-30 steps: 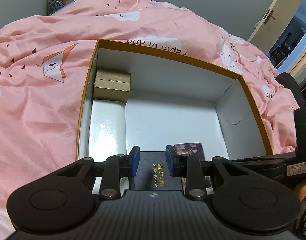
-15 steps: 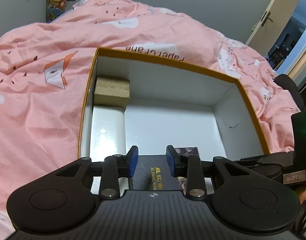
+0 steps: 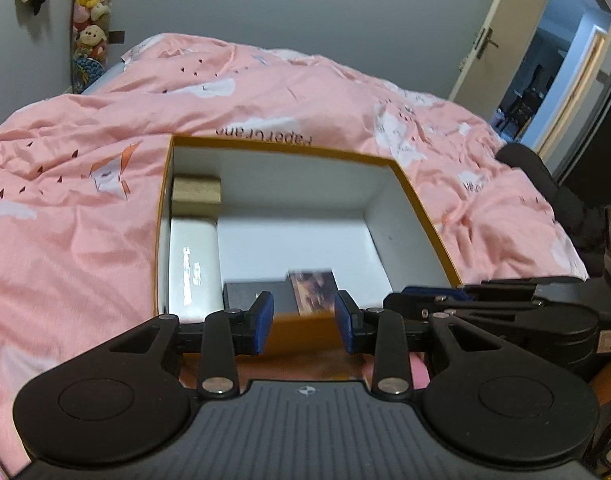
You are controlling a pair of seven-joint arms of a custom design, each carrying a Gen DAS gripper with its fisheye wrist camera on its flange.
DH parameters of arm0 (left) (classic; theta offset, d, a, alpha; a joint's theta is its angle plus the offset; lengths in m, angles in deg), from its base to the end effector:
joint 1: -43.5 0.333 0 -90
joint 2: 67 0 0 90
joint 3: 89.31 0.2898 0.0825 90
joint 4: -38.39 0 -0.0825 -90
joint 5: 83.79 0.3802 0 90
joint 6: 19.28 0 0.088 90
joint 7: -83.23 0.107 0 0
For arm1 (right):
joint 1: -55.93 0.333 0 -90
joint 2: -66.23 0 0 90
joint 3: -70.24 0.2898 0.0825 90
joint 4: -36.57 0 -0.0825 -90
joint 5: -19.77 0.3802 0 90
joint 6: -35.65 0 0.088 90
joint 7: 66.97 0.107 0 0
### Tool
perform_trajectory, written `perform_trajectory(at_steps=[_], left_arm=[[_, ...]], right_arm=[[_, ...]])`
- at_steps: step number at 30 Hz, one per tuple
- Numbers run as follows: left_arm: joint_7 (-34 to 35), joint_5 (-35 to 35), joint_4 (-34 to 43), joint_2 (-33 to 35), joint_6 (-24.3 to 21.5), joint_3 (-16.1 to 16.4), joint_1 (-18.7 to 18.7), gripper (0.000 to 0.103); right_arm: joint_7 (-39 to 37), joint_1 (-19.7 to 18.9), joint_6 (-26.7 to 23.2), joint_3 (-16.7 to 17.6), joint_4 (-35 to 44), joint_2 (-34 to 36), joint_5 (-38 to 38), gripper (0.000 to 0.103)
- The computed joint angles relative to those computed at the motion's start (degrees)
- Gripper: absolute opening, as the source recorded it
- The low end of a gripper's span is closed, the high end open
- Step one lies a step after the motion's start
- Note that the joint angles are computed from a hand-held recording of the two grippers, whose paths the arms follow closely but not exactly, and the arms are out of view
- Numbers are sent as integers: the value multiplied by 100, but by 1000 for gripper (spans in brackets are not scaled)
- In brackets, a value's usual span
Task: Organize objects
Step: 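Withdraw both tools from the orange box toward the plush toys, then grasp the pink backpack keychain with the right tool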
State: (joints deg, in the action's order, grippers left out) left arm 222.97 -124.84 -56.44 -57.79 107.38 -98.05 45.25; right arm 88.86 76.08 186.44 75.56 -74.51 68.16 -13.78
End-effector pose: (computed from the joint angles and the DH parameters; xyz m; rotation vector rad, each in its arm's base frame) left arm 0.6340 -0.0935 0.5383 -1.2537 2.5554 -1.1480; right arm 0.5432 0.2732 0.5129 -1.4636 1.9567 -0.5536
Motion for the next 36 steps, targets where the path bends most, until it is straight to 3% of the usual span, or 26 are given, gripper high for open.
perform_trajectory(at_steps=[7, 13, 20, 26, 30, 33, 36], left_arm=[[-41, 393, -629, -494, -398, 160, 32, 43], [-260, 823, -976, -683, -711, 299, 70, 45], [-429, 1223, -1117, -700, -939, 360, 98, 56], [-28, 823, -1152, -746, -1044, 351, 130, 56], [624, 530, -1324, -923, -1054, 329, 78, 56], [790, 534, -1409, -984, -1086, 315, 7, 56], [807, 666, -1468, -1013, -1063, 299, -57, 56]], right_arm=[[827, 169, -285, 240, -501, -494, -731, 40], [1177, 239, -393, 450, -1028, -831, -702, 40], [1428, 324, -459, 577, -1589, -1149, -257, 40], [1797, 281, -793, 658, -1976, -1519, -44, 40], [1471, 350, -911, 608, -2085, -1638, 326, 44], [712, 490, -943, 555, -2045, -1588, 695, 70], [398, 523, -1178, 601, -1874, -1414, 854, 72]])
